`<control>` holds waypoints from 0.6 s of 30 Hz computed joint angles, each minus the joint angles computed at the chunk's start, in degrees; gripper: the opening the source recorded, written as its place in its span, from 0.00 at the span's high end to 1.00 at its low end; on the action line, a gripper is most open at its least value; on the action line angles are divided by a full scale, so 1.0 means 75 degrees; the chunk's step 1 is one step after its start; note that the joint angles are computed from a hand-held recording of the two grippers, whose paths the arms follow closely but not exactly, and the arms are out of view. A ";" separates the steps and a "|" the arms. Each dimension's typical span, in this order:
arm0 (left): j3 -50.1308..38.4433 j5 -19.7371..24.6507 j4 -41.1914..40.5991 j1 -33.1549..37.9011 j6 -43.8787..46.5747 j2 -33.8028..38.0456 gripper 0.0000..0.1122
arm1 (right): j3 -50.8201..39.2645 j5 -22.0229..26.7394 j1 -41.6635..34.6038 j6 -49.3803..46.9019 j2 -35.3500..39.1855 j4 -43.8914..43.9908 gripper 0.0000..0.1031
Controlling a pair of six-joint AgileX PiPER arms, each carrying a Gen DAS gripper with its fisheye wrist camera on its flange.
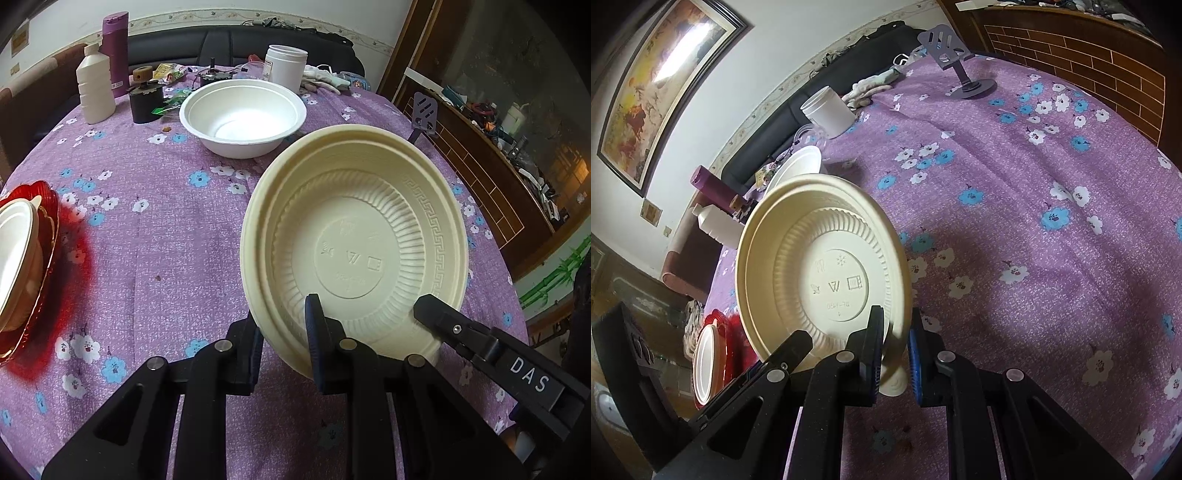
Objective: Organize plates and bowls
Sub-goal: 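Lift the beige plate with both grippers and carry it toward the stack, then lower the beige ridged plate onto the red plate stack and open both grippers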
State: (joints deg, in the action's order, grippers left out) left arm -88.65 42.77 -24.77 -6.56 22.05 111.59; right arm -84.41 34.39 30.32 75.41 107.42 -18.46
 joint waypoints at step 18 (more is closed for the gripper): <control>0.0296 0.0032 -0.0070 0.0448 0.0187 -0.0313 0.83 | -0.0384 -0.0120 0.0174 -0.0518 0.0242 0.0405 0.88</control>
State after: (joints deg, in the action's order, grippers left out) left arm -86.43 43.01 -25.30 -3.19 23.46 109.24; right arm -87.29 33.49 31.63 71.53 109.23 -15.42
